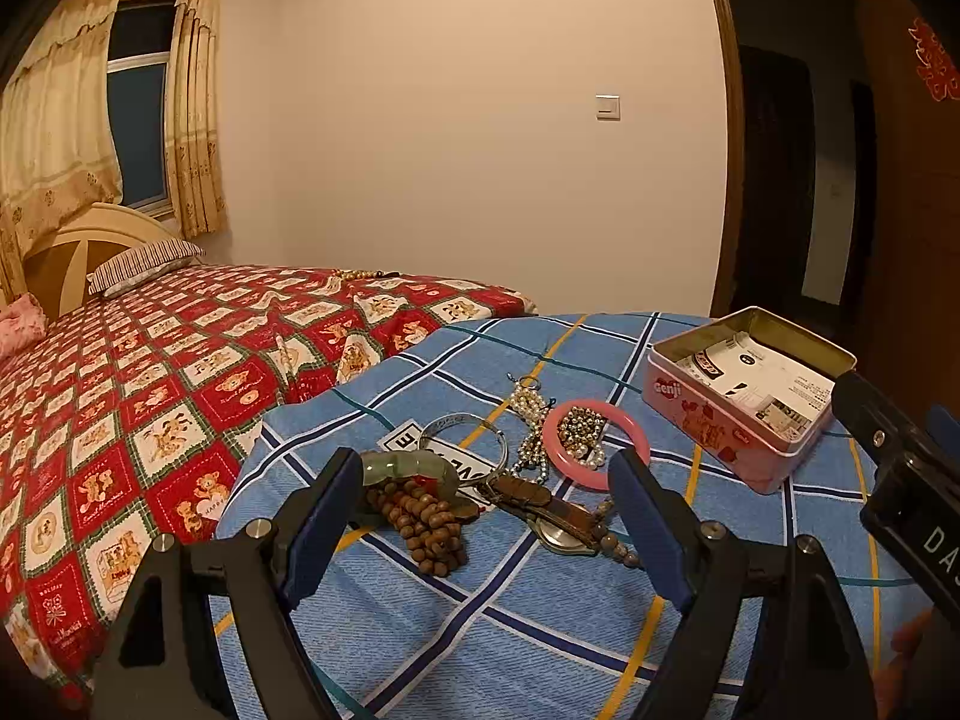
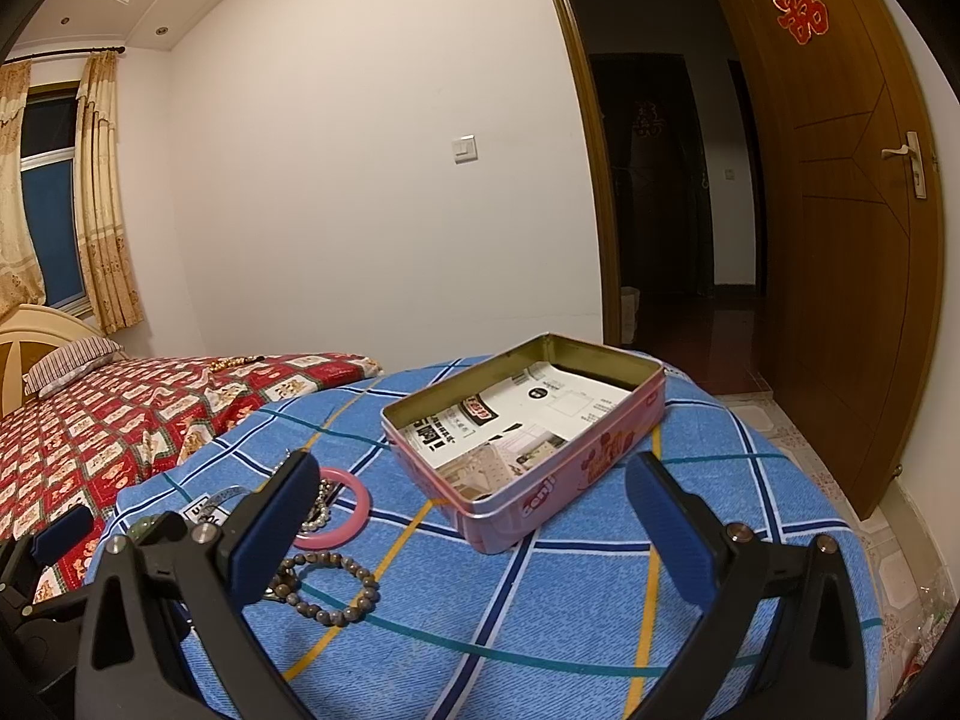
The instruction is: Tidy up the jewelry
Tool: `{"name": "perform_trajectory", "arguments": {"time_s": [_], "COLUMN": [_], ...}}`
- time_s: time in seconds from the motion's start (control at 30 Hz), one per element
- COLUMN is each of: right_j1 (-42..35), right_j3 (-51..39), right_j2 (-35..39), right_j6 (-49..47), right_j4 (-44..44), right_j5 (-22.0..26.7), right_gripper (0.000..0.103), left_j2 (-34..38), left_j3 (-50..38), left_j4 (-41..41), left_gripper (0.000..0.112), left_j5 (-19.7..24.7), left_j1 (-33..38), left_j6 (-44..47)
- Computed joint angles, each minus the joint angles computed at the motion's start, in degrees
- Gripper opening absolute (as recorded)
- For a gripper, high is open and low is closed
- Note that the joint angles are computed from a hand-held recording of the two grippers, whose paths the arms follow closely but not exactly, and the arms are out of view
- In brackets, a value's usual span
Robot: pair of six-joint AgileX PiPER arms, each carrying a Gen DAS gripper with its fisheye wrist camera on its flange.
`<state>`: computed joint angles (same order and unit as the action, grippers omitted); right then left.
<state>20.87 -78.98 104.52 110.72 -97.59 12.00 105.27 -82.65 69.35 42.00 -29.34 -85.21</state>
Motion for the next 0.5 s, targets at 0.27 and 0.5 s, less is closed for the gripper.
{"name": "perform_trajectory", "arguments": {"time_s": [0.27, 0.5], "right_j1": [0.0, -0.2], "right_j3": [0.2, 0.1], "right_j2": [-0.1, -0.1], "right_j6": [0.6, 0.1], "right_j4": [-0.4, 0.2], "right_j5": [0.0, -0.1], "right_gripper": [0.103, 0.103], "left_j2": [0.0, 0.0], "left_j3": [0.0, 0.0], "left_j4": [0.0, 0.0], "left_gripper": [0.084, 0.084], "left_j5": [0.0, 0.0], "left_j1": [0.0, 0.0], "left_j6": [0.0, 0.0]}}
